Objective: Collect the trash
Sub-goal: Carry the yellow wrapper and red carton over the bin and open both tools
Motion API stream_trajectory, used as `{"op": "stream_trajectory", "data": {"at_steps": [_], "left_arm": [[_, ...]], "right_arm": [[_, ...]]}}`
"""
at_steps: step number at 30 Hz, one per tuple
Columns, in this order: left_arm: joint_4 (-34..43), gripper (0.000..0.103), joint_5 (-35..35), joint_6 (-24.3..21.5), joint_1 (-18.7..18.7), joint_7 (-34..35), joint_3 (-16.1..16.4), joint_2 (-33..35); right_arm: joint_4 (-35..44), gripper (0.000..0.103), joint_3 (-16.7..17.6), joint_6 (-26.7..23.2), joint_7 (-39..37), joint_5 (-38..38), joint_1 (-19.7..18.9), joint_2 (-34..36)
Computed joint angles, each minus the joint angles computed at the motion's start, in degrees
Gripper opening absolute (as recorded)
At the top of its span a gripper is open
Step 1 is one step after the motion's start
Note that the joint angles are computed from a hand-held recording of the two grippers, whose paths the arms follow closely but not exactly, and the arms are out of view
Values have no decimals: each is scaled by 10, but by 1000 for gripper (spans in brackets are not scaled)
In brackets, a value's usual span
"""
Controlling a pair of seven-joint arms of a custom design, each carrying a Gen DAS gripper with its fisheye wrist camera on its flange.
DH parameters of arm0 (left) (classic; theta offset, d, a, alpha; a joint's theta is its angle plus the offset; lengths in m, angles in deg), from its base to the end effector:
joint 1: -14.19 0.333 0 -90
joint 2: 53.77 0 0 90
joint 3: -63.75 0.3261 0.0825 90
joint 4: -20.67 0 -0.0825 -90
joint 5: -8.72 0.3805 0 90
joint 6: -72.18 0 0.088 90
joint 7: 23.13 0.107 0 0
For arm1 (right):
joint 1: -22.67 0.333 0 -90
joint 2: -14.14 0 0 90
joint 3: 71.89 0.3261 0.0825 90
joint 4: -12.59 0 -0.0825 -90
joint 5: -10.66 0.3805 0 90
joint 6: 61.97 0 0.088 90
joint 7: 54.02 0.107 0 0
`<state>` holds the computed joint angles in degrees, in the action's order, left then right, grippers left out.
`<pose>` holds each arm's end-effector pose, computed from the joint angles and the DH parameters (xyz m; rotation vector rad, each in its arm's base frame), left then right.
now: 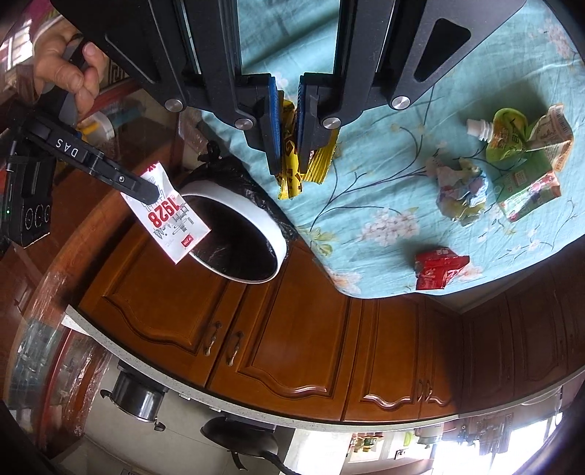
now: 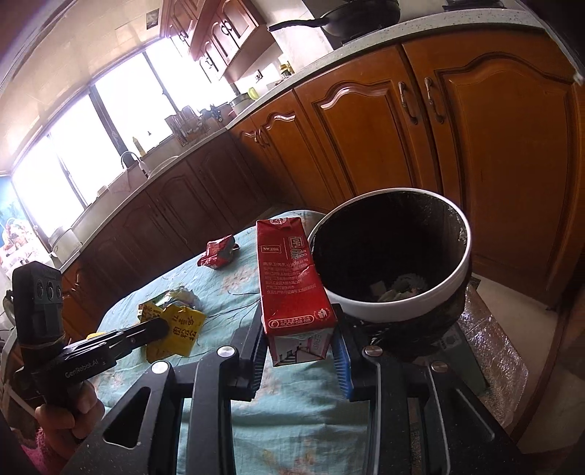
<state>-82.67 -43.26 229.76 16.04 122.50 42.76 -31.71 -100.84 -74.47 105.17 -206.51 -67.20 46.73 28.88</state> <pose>0.6583 -0.1662 0.4055 -1.4312 2.3529 -1.2186 0.5525 0.2842 0.3902 -1.2637 1.9404 -0.5201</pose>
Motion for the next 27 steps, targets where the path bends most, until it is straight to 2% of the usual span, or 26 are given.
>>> {"op": "stream_trajectory", "data": {"at_steps": [5,16,27], "left_arm": [[50,6,37,-14,-17,-37,2,36],[158,6,162,-8,-56,-126,-9,120],[363,6,308,-89,-117,-251,14,249]], "right_arm": [[-16,32,0,-13,-39,31,-13,-13],[-17,32,-9,-23,-116,95,-32,-8],[3,32,-26,-31,-224,181,-36,11]]}}
